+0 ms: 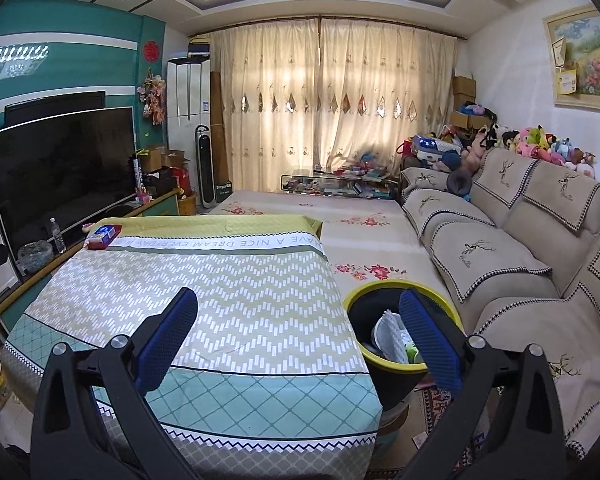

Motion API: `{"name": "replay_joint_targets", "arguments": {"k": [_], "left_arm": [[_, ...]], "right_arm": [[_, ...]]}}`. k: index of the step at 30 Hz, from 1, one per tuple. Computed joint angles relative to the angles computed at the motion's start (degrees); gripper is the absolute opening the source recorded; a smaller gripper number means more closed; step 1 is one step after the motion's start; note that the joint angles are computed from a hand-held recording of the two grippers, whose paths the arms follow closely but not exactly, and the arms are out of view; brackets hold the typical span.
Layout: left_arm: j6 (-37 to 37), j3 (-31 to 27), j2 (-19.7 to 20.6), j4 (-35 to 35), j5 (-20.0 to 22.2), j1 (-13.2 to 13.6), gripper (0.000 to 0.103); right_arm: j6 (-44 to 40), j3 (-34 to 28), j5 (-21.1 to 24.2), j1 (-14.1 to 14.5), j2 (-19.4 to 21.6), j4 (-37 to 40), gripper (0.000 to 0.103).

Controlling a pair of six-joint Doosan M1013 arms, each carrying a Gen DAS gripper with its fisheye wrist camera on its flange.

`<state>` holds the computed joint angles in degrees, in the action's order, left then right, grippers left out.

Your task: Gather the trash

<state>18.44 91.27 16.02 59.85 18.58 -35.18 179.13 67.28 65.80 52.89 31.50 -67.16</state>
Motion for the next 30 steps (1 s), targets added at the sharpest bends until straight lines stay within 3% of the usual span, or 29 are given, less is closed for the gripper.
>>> {"name": "replay_joint_targets", "arguments": {"k": [12, 30], "left_arm": [[-0.3, -0.4, 0.3, 1.0, 2.1, -0.5, 0.098], [-0.3, -0.7, 0.2, 1.8, 2.1, -0.9, 0.098]], "right_arm": [[0.4, 0.0, -1.3, -0.4, 0.1, 0.6, 0.096], [1.5, 0.0, -1.2, -0.5, 0.3, 0.3, 0.096]]}}
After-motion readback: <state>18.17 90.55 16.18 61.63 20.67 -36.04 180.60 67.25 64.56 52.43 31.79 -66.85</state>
